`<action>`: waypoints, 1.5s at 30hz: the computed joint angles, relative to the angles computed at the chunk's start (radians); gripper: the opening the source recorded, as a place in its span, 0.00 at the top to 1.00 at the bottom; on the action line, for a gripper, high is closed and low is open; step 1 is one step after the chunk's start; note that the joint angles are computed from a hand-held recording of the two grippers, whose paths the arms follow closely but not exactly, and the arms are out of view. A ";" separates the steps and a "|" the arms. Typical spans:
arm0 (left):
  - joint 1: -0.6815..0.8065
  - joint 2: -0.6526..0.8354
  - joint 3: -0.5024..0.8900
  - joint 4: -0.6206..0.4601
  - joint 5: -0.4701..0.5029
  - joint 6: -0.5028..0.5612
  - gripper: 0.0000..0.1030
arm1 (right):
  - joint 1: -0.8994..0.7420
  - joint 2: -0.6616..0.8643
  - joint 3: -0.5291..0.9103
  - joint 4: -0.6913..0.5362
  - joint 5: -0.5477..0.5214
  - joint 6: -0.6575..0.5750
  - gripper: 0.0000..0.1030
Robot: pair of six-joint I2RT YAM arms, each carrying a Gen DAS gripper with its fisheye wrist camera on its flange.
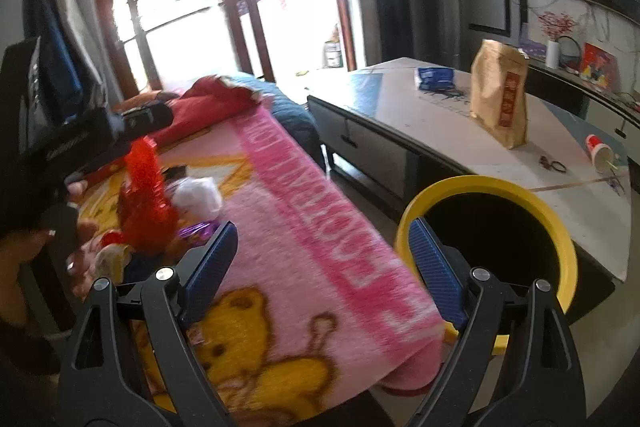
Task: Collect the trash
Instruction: 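Move both tools back toward the trash pile on the blanket, then grasp the red plastic bag with left gripper while right gripper grasps a snack wrapper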
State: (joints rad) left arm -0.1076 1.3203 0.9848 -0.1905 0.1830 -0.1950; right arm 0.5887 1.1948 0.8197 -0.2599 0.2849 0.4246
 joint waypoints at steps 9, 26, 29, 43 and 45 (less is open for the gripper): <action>0.136 -0.012 -0.007 -0.018 0.042 0.006 0.06 | 0.124 0.109 0.047 0.020 -0.031 -0.016 0.23; 0.254 0.102 0.059 -0.088 0.136 0.121 0.07 | 0.182 0.335 0.104 -0.006 -0.228 0.014 0.47; 0.220 0.128 0.079 -0.091 0.107 0.137 0.07 | 0.195 0.351 0.100 -0.008 -0.226 0.022 0.53; 0.169 0.147 0.096 -0.119 0.146 0.123 0.74 | 0.180 0.294 0.063 0.001 -0.296 0.010 0.93; 0.176 0.124 0.087 -0.115 0.163 0.116 0.75 | 0.177 0.276 0.060 0.002 -0.311 0.010 0.96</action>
